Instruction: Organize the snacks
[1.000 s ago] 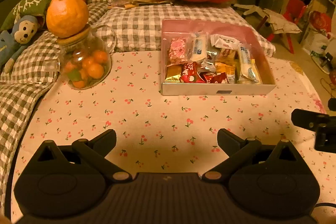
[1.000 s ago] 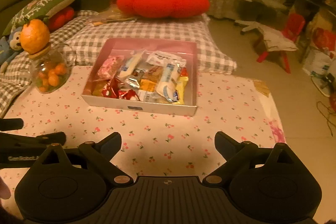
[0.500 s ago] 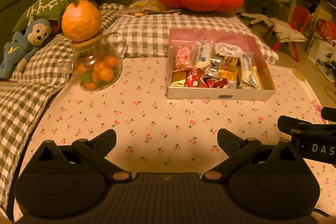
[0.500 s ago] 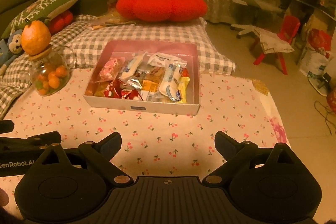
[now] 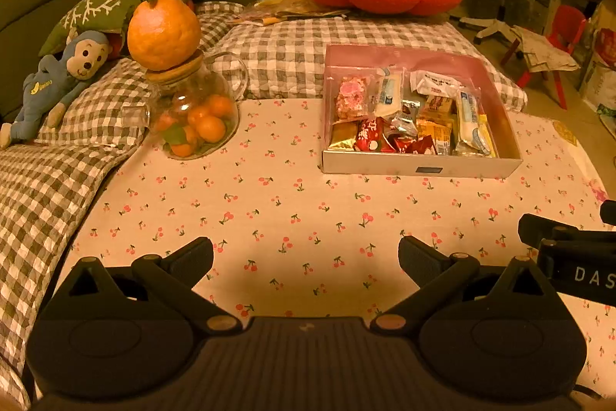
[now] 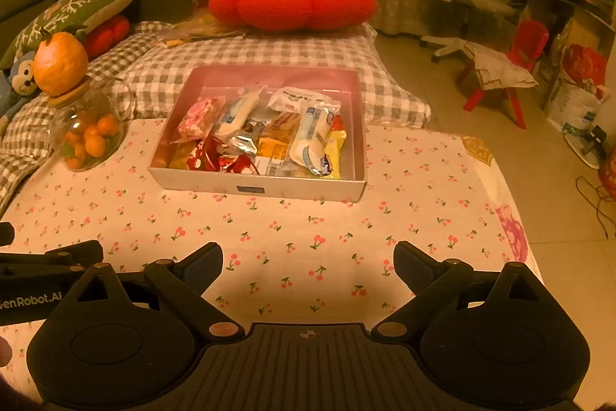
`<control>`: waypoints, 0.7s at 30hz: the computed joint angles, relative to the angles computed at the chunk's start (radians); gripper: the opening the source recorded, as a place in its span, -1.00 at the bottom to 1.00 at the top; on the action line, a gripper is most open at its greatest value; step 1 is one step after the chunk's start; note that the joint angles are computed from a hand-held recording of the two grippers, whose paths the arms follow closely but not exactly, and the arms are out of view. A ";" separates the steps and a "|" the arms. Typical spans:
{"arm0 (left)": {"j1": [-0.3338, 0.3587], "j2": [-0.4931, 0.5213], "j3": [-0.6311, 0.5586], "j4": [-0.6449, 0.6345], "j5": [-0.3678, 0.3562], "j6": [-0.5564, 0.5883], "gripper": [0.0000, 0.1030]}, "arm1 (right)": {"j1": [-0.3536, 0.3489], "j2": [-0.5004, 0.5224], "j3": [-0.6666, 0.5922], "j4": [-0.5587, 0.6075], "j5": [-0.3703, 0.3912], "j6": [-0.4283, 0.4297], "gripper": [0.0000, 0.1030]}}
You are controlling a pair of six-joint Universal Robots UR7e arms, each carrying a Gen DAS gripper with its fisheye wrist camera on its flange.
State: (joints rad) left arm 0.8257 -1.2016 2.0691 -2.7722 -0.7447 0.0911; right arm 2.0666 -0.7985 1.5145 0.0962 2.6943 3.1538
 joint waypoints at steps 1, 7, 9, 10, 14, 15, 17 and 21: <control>0.000 -0.001 -0.001 0.006 -0.002 -0.005 0.99 | 0.000 0.000 0.000 0.001 -0.001 0.000 0.89; 0.000 -0.005 -0.003 0.024 -0.013 -0.010 0.99 | 0.000 0.006 -0.004 0.010 -0.001 0.010 0.89; 0.000 -0.007 -0.002 0.026 -0.014 -0.011 0.99 | 0.001 0.008 -0.005 0.011 -0.002 0.012 0.89; 0.000 -0.007 -0.002 0.027 -0.014 -0.013 0.99 | 0.002 0.009 -0.004 0.011 -0.002 0.012 0.89; 0.000 -0.006 -0.003 0.028 -0.012 -0.014 0.99 | 0.001 0.010 -0.005 0.009 -0.001 0.011 0.89; 0.000 -0.006 -0.003 0.028 -0.013 -0.013 0.99 | 0.001 0.009 -0.005 0.008 -0.001 0.010 0.89; 0.000 -0.005 -0.003 0.027 -0.013 -0.012 0.99 | 0.002 0.010 -0.005 0.009 0.000 0.013 0.89; 0.000 -0.005 -0.005 0.033 -0.010 -0.013 0.99 | 0.003 0.008 -0.005 0.009 -0.001 0.016 0.89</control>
